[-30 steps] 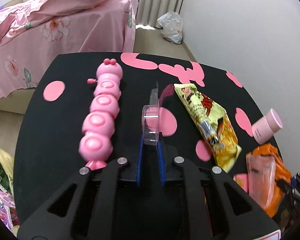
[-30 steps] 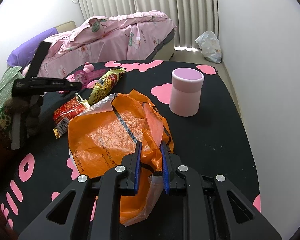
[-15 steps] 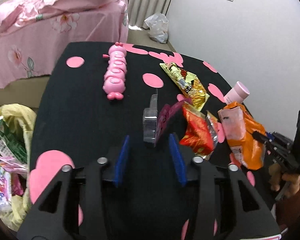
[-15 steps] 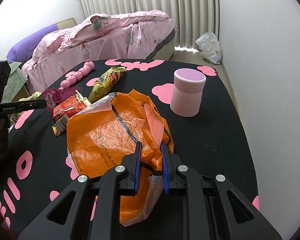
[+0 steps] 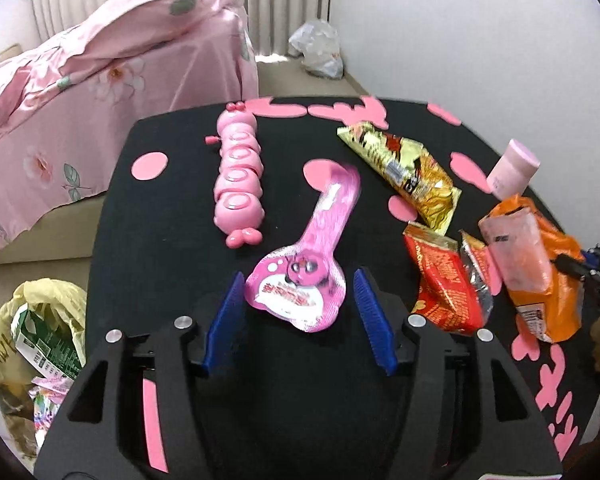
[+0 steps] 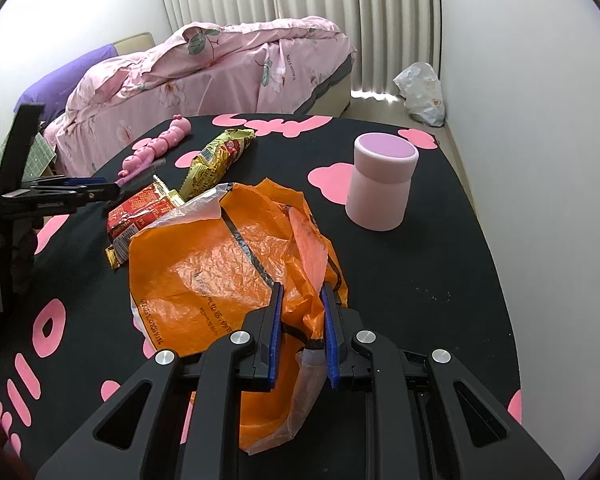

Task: Collect trash
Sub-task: 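Carry the lollipop and orange bag over the yellow trash bag with both tools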

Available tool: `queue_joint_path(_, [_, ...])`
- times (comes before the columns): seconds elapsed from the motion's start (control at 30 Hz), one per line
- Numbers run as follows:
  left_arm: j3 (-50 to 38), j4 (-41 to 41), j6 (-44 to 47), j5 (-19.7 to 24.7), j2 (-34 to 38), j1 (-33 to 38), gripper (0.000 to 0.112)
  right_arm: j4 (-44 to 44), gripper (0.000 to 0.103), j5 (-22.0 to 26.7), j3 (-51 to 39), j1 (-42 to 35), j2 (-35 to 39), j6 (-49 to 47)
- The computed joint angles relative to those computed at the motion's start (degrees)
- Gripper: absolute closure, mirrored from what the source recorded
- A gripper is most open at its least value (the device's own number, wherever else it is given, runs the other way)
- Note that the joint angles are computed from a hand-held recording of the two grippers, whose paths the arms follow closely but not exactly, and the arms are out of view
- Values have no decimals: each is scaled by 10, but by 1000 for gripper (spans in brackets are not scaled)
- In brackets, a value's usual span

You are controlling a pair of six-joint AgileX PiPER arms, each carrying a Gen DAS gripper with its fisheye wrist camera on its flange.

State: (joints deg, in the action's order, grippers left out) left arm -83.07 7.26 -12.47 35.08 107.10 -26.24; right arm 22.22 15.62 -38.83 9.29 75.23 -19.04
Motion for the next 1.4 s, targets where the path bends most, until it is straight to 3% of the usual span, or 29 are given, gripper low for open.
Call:
queue_joint_path(0.1, [-21, -1, -10, 21, 16, 1, 65, 5, 85, 0, 0, -1, 0, -6])
queue_joint_path(0.3, [-9, -2, -23, 13, 9, 6, 92, 29, 85, -2, 1, -3, 3, -27])
queue_joint_path(0.43, [17, -43, 5, -11, -12, 17, 94, 32, 85, -5, 3, -3, 1, -31])
queue_joint_path(0.6, [58, -70, 22, -35, -52, 20, 95, 182, 85, -4, 19, -22, -17, -176])
queue_joint_path(0.7, [82, -76, 26, -44, -81, 21, 95, 214, 85, 6, 17, -26, -23, -197])
queue_joint_path(0.87, [126, -78, 32, -59, -149, 22, 95, 118, 85, 7, -6, -3, -61, -97])
queue_joint_path(1.03, [168, -93, 47, -70, -232, 43, 95, -94, 85, 20, -88, 71, -64, 87])
queue_joint_path(1.23, [217, -107, 68, -66, -334, 97, 95, -182, 85, 43, -223, 172, 14, 157])
queue_joint_path(1.4, [256, -178, 149, -46, -401, 199, 95, -252, 85, 62, -332, 260, 99, 208])
